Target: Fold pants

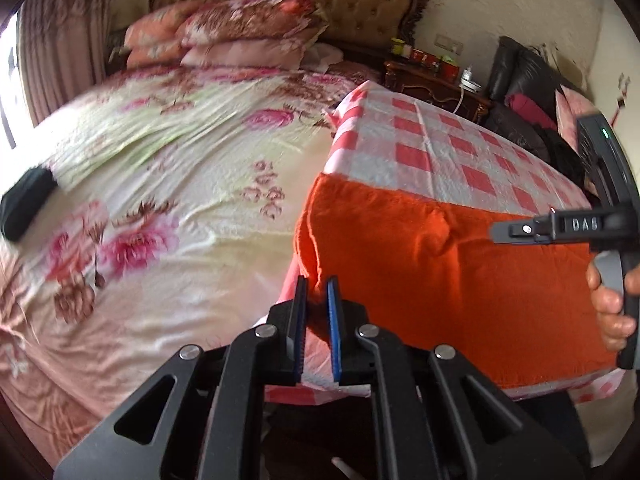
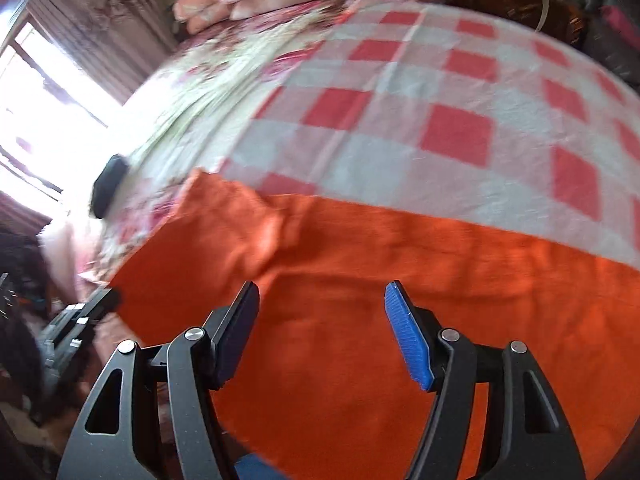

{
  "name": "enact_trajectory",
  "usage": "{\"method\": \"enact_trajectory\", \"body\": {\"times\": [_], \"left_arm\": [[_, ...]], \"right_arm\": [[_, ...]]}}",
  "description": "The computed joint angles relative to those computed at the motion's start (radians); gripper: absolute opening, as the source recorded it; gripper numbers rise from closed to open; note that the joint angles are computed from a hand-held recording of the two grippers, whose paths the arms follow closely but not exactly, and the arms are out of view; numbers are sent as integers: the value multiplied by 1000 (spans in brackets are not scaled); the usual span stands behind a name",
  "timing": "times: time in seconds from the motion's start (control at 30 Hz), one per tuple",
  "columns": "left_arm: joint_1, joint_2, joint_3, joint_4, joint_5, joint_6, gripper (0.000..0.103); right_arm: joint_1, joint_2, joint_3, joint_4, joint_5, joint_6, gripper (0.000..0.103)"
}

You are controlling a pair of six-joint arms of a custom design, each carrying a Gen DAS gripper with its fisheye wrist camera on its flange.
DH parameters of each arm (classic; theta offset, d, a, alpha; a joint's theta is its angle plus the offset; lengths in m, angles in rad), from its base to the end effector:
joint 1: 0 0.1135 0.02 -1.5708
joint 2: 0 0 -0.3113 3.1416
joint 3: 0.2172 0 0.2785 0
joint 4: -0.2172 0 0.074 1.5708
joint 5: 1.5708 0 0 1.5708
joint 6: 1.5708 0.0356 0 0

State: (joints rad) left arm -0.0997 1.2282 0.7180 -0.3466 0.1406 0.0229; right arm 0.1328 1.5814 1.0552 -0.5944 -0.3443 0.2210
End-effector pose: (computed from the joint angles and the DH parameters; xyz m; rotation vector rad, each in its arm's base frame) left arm 0.2518 -0.0302 0.2437 0.2122 2.4174 -0.2054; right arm 0.3308 0.0563 0.2433 0.0117 2.7054 0.5716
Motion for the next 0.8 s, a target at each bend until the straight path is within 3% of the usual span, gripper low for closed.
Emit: {"method": "enact_trajectory", "body": {"times": [0.27,0.37,0.5,0.7,0.77,0.8], "left_arm": [[-255,-35,-29,57,-246,25,9],[-388,-11,-41,101,-381,41,9],[-584,35,-50,165,-568,107,8],[-750,89,-55,224,-665,172,7],[-768,92,-57,226,-651,176,7],[-770,88,-57,223,-640,165,7]], "right_arm": [[9,121,78,0,-436,136,67],[13,170,127,-3,-529,190,73],[21,201,164,-31,-520,207,75],[11,214,167,-100,-488,130,75],[6,213,155,-95,-477,110,63],[1,201,137,-72,-453,109,40]]}}
